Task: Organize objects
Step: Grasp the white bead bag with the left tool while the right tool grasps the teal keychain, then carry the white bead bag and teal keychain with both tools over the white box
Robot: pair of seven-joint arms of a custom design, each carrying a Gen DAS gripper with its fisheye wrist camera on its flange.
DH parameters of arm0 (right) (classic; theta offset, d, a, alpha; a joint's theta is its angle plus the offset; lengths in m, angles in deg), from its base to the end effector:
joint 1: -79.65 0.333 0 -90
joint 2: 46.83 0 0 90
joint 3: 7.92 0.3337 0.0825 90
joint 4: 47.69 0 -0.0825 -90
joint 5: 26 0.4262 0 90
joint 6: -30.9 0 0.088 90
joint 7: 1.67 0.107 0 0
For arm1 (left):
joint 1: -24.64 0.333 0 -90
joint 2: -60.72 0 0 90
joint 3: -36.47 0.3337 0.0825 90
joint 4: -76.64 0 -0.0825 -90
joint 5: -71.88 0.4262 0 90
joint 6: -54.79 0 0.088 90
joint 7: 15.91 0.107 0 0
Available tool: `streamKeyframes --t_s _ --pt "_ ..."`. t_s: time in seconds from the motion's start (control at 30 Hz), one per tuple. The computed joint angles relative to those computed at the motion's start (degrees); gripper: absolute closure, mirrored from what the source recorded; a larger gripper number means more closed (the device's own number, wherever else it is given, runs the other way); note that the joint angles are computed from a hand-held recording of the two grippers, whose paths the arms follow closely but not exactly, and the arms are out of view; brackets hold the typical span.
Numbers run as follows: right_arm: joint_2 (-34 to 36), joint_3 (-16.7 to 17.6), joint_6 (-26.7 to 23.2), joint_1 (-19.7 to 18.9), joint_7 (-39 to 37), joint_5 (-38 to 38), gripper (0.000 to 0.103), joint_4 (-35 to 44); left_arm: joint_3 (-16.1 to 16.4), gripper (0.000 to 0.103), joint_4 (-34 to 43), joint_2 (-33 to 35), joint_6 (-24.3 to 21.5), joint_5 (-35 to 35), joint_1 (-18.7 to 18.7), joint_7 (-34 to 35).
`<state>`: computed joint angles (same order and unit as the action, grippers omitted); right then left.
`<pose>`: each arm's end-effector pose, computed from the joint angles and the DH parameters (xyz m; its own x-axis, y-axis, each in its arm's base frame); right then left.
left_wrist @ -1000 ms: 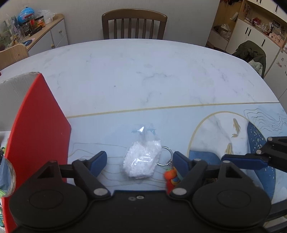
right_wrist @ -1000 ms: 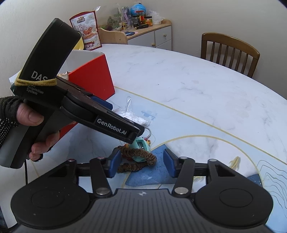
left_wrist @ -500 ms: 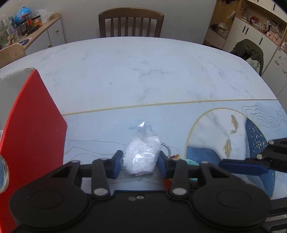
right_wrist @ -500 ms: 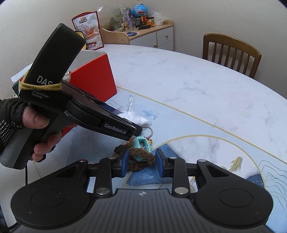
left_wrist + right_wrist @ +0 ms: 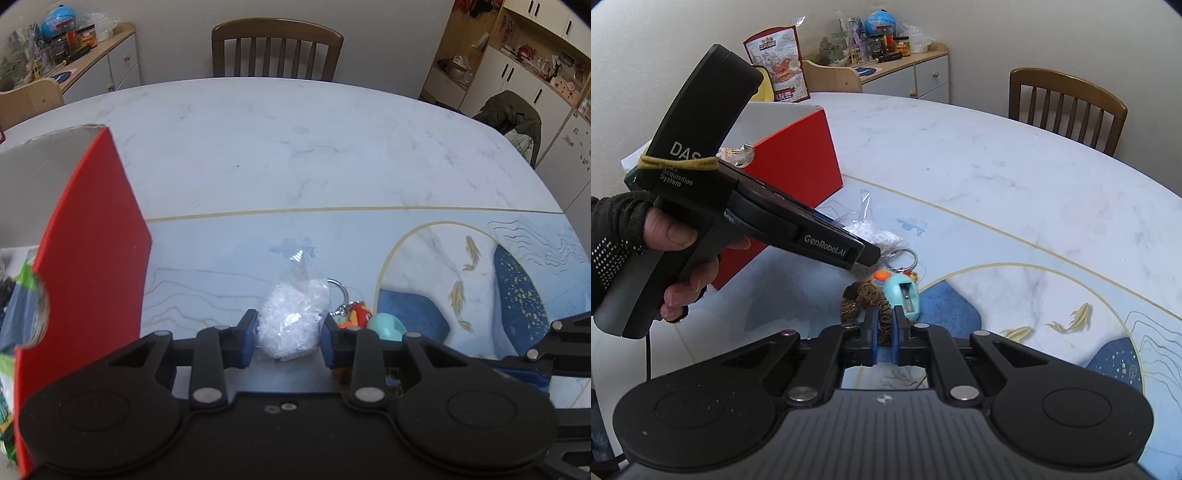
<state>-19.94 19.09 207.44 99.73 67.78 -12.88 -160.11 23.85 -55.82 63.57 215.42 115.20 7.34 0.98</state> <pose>0.5096 0.4791 0.3185 0.7681 -0.6265 -0.1324 -0.5443 -0.5298 -0.6504 0.4809 -0.3140 0.3501 0.0617 -0.9925 0.1057 -0.8418 -0.1086 -0.5287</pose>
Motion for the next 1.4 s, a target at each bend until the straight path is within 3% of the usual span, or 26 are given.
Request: streamKeyframes --t_s 0.2,0.4,0.5,0.73,0.87,0.9,0.97,1.03,1.1,1.23,1.33,1.4 --pt "-1.6 6.8 0.9 -5.9 -1.4 4.6 0.099 -3.0 -1.2 0.071 -3.4 -4.1 1.2 -4.2 0.4 0.8" --pt "-3.9 10.7 2.1 -9.2 -1.9 7.3 0.099 -5.5 -3.6 0.071 -6.6 -9.0 2.6 -6.2 1.5 1.2" --pt "-4.9 9.7 2.1 -8.3 -3.3 6.1 0.099 -6.2 -5.0 0.071 -7.5 -10.7 3.0 -6.3 2.4 1.0" --pt "-4.7 -1.1 0.6 0.7 1.4 2.8 0.095 -4.2 -7.2 0.071 -9.6 -13.6 2.9 -8.6 3.4 2.2" --pt "-3.1 -6.1 -0.6 4.7 5.3 0.2 0.086 -1.9 -7.9 0.071 -10.2 -14.2 3.2 -9.9 3.7 2.2" --pt "-2.6 -5.8 -0.3 4.4 5.2 0.0 0.083 -1.8 -8.1 0.071 -10.4 -14.4 3.1 -10.2 3.8 2.2" --pt "-1.7 -5.4 -0.9 3.8 5.5 -0.4 0.064 -0.9 -8.3 0.071 -10.5 -14.6 3.0 -11.0 3.7 2.4" --pt "-0.7 -3.8 -1.4 2.3 4.5 -0.3 0.055 0.0 -8.7 0.071 -10.7 -14.9 2.9 -11.0 4.0 2.0" --pt "0.3 -2.8 -2.0 1.5 3.4 -0.2 0.055 0.8 -9.0 0.071 -10.7 -15.0 2.8 -11.1 4.1 1.8" --pt "1.9 -4.1 -3.2 3.0 3.3 -1.2 0.055 2.7 -9.3 0.071 -10.6 -15.1 2.5 -11.1 4.2 1.6" --pt "2.4 -5.1 -3.5 4.0 3.7 -1.6 0.065 3.4 -9.5 0.071 -10.4 -15.0 2.5 -10.6 4.4 1.0" --pt "2.4 -3.9 -3.9 2.9 2.9 -1.1 0.072 3.3 -9.6 0.071 -10.3 -14.9 2.5 -10.5 4.3 0.8"
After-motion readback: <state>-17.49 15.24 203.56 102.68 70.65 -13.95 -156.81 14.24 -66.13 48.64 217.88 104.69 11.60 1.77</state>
